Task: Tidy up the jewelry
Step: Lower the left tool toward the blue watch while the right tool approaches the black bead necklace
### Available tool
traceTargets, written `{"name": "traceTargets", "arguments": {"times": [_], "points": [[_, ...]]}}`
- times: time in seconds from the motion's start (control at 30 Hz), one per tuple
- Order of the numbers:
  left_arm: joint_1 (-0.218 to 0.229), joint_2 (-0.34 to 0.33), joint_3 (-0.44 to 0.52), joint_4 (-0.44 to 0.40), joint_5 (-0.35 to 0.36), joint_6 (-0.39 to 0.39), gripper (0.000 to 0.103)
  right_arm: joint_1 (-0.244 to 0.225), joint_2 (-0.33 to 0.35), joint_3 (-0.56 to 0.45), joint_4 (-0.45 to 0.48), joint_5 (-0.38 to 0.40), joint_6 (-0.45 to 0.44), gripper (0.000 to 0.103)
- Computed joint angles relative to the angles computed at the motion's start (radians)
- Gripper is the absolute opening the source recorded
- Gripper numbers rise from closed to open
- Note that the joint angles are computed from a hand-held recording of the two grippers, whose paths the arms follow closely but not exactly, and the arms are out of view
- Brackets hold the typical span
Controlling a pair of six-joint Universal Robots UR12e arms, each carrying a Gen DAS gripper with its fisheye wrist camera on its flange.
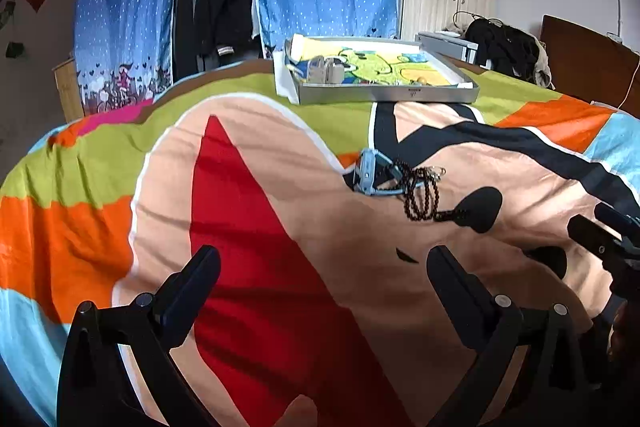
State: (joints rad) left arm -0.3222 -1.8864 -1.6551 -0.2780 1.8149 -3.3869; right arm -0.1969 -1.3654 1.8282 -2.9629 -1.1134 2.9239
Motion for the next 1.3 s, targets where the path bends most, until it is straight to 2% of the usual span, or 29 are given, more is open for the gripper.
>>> {"name": "traceTargets", "arguments": {"times": [0.43,0.57,0.77,0.97,1.3], "points": [[0.012,-0.005,0.001,-0.071,-0.025,-0.013,0.101,0.012,0.009,-0.012,0.167,-0.040,-0.054,0.103],[0.014,-0.013,0.008,-0.106,-0.026,-0.013,0.101,0.011,0.022,-0.029,0.199,-0.051,-0.061,0.103],[0.023,-0.021,0.021,-0.156,-0.068,-0.011,0.101,0.012,0.044,-0.058,0.235,-0.054,-0.078,0.103],[0.035,-0.041,0.053,-0.188,-0.110,0.007,0.101,0.009,0.064,-0.086,0.276,-0.035,-0.116,0.103],[0.053,-0.100,0.132,-0.202,-0.148,0.065,0.101,0.007,0.122,-0.172,0.343,0.070,-0.183,0.103]]}}
